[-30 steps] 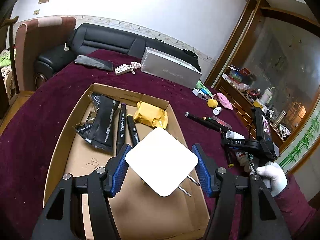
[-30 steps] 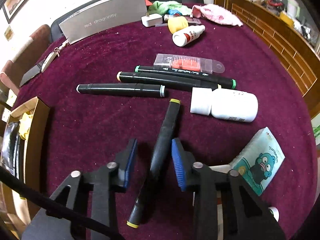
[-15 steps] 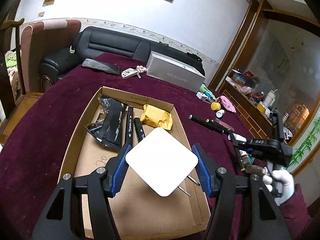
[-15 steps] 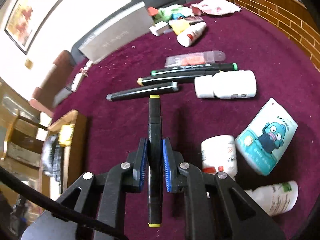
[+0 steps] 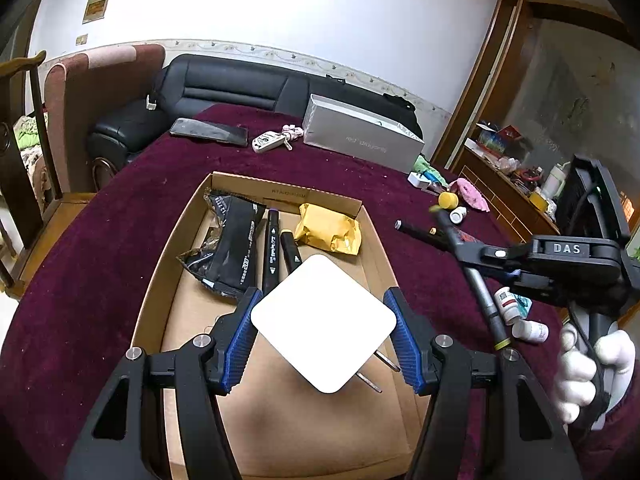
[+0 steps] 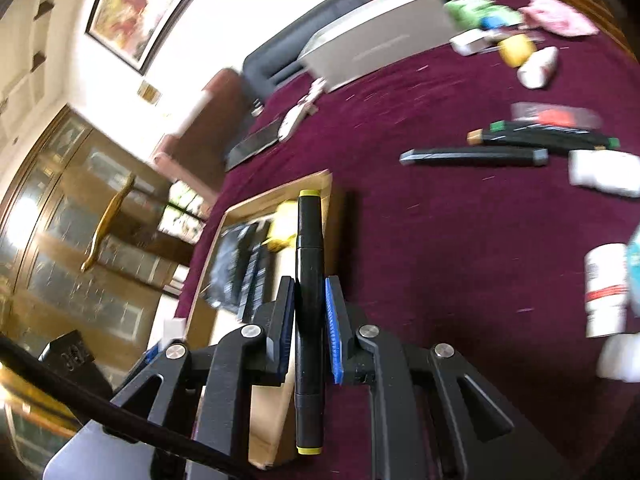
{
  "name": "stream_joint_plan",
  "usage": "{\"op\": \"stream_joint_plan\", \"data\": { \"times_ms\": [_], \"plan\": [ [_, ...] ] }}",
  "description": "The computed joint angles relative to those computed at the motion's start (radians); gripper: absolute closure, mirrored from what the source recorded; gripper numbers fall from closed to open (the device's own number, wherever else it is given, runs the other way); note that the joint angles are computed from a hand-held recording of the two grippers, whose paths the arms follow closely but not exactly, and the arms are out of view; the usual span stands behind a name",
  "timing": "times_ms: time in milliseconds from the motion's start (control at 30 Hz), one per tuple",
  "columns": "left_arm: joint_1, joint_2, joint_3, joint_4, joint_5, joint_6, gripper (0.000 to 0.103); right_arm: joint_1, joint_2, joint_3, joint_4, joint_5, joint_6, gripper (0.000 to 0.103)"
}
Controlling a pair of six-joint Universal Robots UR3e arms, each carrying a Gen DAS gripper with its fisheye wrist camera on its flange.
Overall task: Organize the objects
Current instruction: 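Carry the charger and marker over the box and release the marker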
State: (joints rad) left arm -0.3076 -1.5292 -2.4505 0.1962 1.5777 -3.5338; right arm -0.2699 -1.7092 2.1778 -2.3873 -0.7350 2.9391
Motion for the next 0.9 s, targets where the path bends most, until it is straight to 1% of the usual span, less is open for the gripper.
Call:
{"op": "stream_joint_plan", "data": {
  "times_ms": [133, 233, 433, 600, 800, 900],
  "plan": [
    [0.034, 0.032, -0.045, 0.006, -0.009, 0.011, 0.047, 0.171, 0.140, -0.082, -0.137, -0.068, 0.113, 0.090],
    [0.075, 0.058, -0.082, 0.007, -0.036, 0.027, 0.047, 0.269, 0.245, -0.153, -0.193, -0.125, 0.172, 0.090],
    [0.147, 0.089, -0.140, 0.028, -0.100, 0.056, 0.047, 0.403, 0.421, -0.304, -0.211, -0.276, 0.238, 0.090],
    [0.163, 0.069, -0.145, 0.041, -0.132, 0.076, 0.047, 0.454, 0.502, -0.377, -0.225, -0.365, 0.263, 0.090],
    [0.150, 0.051, -0.127, 0.034, -0.135, 0.074, 0.047, 0.482, 0.530, -0.417, -0.230, -0.395, 0.275, 0.090],
    [0.142, 0.061, -0.116, 0.011, -0.130, 0.071, 0.047, 0.464, 0.521, -0.411, -0.216, -0.363, 0.280, 0.088]
  ]
}}
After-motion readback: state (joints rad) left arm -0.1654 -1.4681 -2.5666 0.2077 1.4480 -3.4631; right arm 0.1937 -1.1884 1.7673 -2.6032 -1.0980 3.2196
